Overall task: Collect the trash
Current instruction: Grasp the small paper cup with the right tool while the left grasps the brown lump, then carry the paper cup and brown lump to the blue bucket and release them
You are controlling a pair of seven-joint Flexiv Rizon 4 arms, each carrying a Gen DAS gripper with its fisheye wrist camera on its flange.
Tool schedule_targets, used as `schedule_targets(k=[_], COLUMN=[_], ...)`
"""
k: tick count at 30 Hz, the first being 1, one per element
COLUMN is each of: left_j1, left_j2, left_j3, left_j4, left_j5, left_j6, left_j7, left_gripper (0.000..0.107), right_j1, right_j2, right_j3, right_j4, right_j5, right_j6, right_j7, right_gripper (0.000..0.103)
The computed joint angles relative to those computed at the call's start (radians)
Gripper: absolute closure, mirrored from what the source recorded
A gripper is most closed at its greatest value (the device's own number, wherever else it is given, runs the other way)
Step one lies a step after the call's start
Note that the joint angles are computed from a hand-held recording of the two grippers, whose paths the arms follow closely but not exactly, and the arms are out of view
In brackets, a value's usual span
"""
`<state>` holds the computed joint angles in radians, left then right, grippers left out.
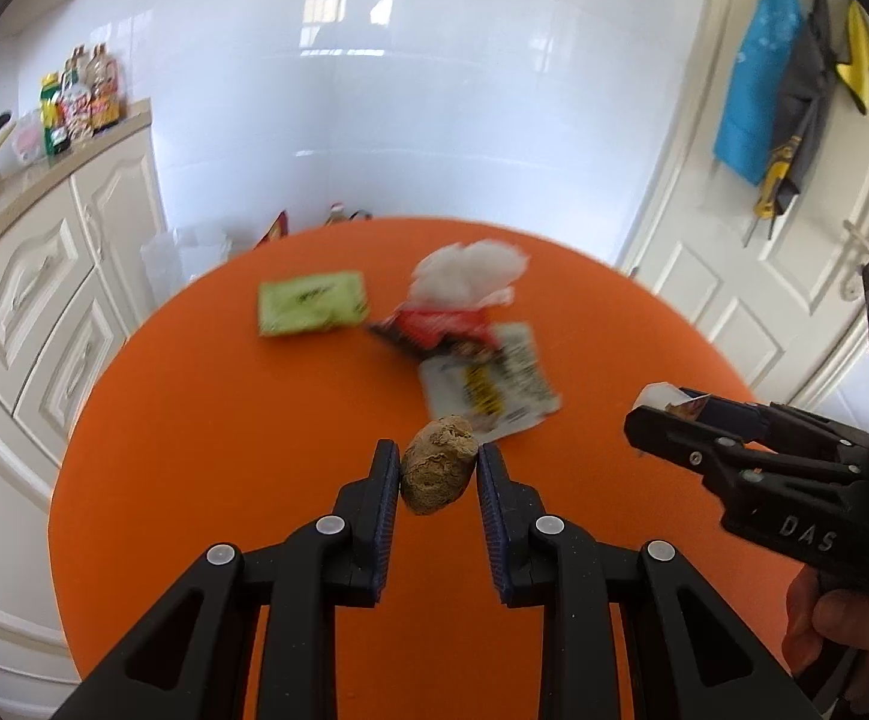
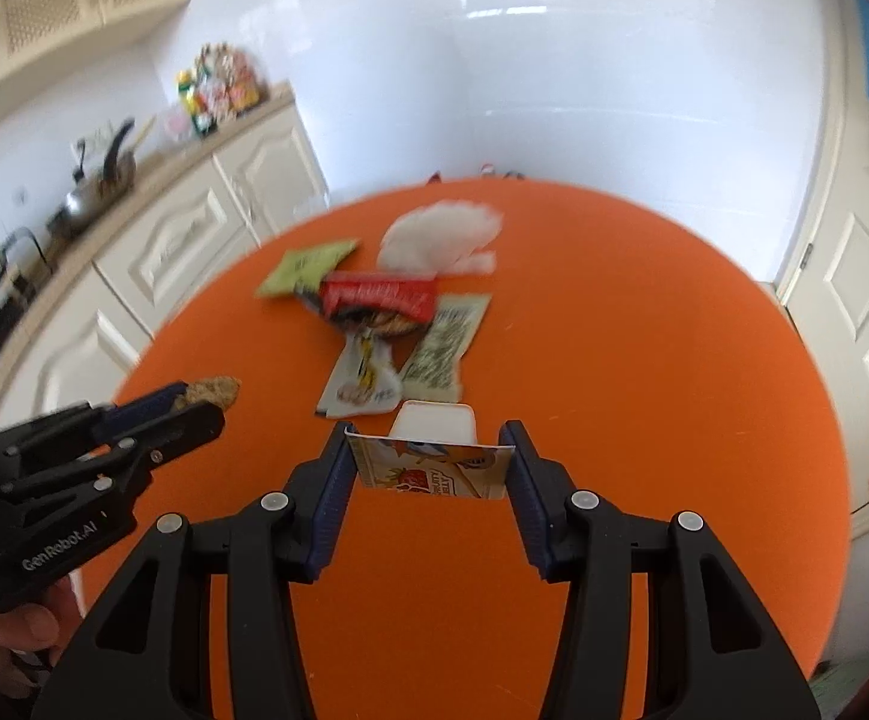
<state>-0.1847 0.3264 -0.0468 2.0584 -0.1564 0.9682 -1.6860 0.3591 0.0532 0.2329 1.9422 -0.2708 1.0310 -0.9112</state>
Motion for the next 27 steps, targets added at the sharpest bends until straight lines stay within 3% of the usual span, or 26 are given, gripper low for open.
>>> schedule_targets(k=[7, 13, 21, 27], left_j1=[-0.031, -0.089, -0.197, -0.283], left_j2=[-0.017, -0.090, -0.259, -0.400], left_j3=[-0.048, -0.088, -0.159, -0.200], left_j4=[-0.091, -0.189, -0.350, -0.482], left_j5=[0.011, 0.002, -0.012, -0.053], left_j6=[0.045, 0.112, 0.174, 0.149], left_j7=[0.000, 0.042, 0.115, 0.199], left_gripper=[0.085, 0.085, 0.085, 0.085], right_j1=[-0.061, -0.158, -0.330, -0.455], right_j2=[0.112, 0.227, 0.420, 0.554], right_j3=[-0.012, -0.022, -0.055, -0.107], right_j4=[0.041, 0.087, 0.172, 0.242], right_j5=[-0.017, -0.077, -0.109, -0.094], right_j6=[0.072, 0.080, 0.008, -0.075], right_j7=[0.042, 0.082, 0.108, 0.081], right_gripper=[0.054, 0.054, 0.054, 0.054])
